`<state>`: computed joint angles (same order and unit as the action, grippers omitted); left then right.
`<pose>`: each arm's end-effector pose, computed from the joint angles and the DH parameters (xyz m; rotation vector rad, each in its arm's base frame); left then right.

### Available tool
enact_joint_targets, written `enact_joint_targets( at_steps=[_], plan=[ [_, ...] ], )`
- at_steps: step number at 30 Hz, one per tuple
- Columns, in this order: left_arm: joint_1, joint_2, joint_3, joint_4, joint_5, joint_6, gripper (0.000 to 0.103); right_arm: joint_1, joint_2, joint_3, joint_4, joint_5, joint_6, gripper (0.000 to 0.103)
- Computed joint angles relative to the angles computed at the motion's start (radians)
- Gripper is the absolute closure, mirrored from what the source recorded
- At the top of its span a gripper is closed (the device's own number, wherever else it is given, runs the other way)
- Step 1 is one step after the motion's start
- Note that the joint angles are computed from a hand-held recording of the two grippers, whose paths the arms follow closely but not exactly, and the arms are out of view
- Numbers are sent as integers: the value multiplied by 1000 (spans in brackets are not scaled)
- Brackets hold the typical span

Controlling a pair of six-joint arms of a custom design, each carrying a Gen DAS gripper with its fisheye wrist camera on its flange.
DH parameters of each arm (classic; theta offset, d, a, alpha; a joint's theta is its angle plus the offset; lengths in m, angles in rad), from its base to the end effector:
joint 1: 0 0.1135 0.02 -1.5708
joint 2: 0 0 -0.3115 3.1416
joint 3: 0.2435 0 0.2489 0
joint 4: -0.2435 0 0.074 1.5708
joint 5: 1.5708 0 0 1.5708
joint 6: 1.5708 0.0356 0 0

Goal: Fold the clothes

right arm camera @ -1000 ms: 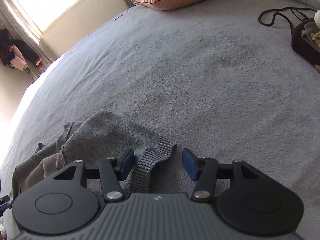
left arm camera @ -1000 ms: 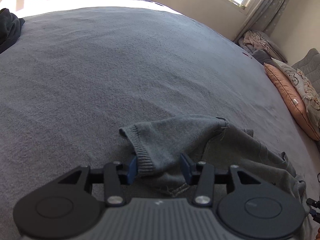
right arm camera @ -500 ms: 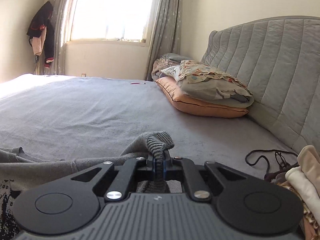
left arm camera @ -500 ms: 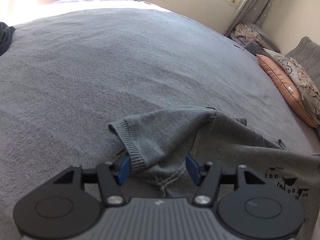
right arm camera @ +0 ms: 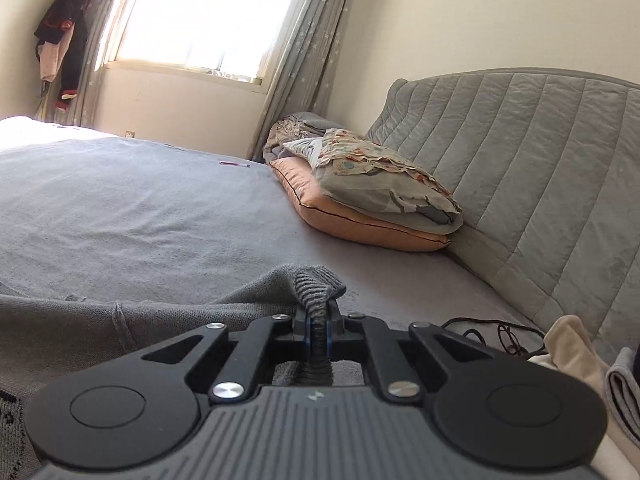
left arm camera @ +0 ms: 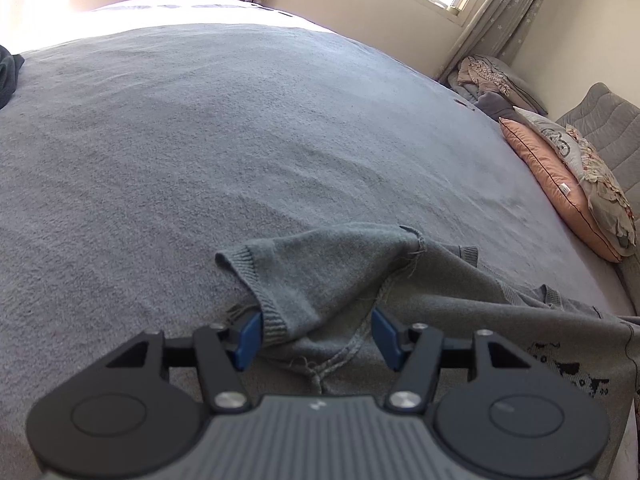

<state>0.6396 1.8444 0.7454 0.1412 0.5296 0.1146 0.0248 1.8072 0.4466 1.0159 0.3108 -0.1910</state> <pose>0.2736 0.1811 0.1399 -0.4184 2.3407 -0.3212 0.3038 -0.0034 0.1562 0.0036 1.9194 -0.4093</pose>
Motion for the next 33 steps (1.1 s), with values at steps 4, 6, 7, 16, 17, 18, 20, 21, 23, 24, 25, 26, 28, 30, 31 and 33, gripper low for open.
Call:
enact_joint_targets(
  at_steps=[4,6,7,16,17,18,20,21,23,24,25,26,28,30,31,33],
  plan=[
    [-8,6,3,-8,-3,9,43,-58,49,58,-117,1,59,96],
    [-10,9,5,-11,-3,13,43,-91,58,76,-161,-42,111,96],
    [-12,10,5,-10,-7,14,43,-107,62,86,-183,-74,136,96],
    [2,0,23,-72,-1,11,43,-53,39,101,-269,-103,66,78],
    [4,-6,23,-90,3,15,43,-61,15,101,-292,-120,84,74],
    [1,-18,14,-100,5,28,42,-68,-3,102,-313,-128,93,69],
    [-5,-42,-4,-122,9,53,42,-85,-50,110,-388,-137,110,66],
    [-8,-54,-14,-130,10,64,41,-98,-69,116,-434,-155,116,66],
    [-13,-75,-41,-127,11,78,41,-136,-97,140,-560,-238,132,66],
    [-13,-83,-51,-128,15,84,41,-159,-104,153,-622,-299,136,66],
    [-13,-88,-57,-130,22,89,41,-190,-106,163,-680,-384,141,66],
    [-13,-90,-62,-130,31,94,41,-221,-104,175,-738,-469,141,66],
    [-16,-85,-69,-123,40,102,41,-258,-97,182,-797,-569,132,68],
    [-21,-71,-70,-118,42,109,41,-259,-93,181,-818,-560,107,68],
    [-22,-65,-71,-112,43,112,41,-260,-91,180,-829,-555,94,68],
    [-26,-51,-74,-86,28,110,42,-262,-88,177,-839,-548,84,68]
  ],
)
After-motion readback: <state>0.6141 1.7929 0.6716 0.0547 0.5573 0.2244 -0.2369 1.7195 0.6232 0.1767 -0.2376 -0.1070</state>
